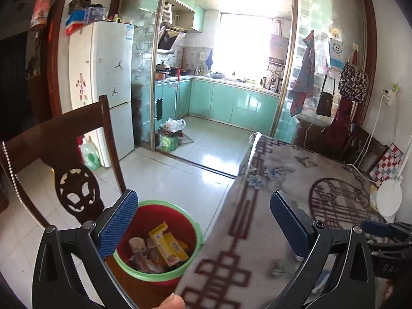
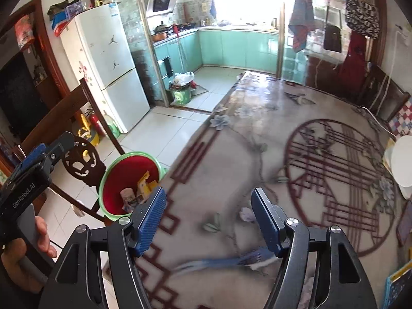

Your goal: Collect trash

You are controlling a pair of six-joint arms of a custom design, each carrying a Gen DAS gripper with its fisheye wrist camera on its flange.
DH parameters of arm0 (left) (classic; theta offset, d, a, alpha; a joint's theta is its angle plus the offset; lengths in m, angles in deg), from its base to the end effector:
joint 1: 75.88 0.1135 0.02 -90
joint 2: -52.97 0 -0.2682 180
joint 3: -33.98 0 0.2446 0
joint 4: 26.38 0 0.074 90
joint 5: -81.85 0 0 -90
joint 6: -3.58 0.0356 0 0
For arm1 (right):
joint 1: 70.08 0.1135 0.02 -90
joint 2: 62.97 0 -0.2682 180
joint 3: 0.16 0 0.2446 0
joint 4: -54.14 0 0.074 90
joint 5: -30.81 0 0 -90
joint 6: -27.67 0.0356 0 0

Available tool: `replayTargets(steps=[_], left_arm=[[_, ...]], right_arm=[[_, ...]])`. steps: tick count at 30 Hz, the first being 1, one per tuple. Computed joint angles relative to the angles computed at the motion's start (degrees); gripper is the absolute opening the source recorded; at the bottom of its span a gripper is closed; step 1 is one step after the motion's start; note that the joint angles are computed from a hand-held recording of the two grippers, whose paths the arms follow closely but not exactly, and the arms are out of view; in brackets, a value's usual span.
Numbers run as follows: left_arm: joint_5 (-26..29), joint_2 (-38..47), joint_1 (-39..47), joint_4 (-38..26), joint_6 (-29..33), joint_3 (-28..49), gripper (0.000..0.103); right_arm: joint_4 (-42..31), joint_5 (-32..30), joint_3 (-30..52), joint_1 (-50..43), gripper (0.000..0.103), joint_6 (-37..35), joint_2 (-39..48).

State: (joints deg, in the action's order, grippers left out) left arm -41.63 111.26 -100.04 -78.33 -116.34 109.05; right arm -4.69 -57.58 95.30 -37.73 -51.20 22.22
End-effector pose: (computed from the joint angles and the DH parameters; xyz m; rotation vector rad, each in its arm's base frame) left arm 0.1887 -0.0631 0.3526 -0.4220 2.0292 0.0657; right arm 0.2630 0.1654 0.3422 -0.4369 2.4026 0.3103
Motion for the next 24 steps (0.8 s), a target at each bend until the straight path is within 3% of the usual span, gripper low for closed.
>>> replayTargets(steps=[7, 12, 16, 24], left_arm=[[-13.06, 8.42, -16.92, -5.73, -10.94, 10.33, 0.103], [-26.58, 14.93, -26.15, -18.22, -22.02, 18.24, 0.103], [-26.95, 15.02, -28.93, -17.31, -23.48, 19.51, 0.103], [-27.46, 18.44, -30.21, -23.32, -26.61, 23.92, 0.103]], right_arm=[[-3.63, -6.4, -5.47, -14.72, 0.069, -9.83, -12.34], [-5.98, -10.43, -5.86, -22.67, 0.069, -14.37, -16.11], [-6.42, -13.07, -5.78, -26.72, 0.069, -16.46, -17.67], [-6.85, -16.56, -5.25, -29.95, 0.07, -17.48, -18.42]])
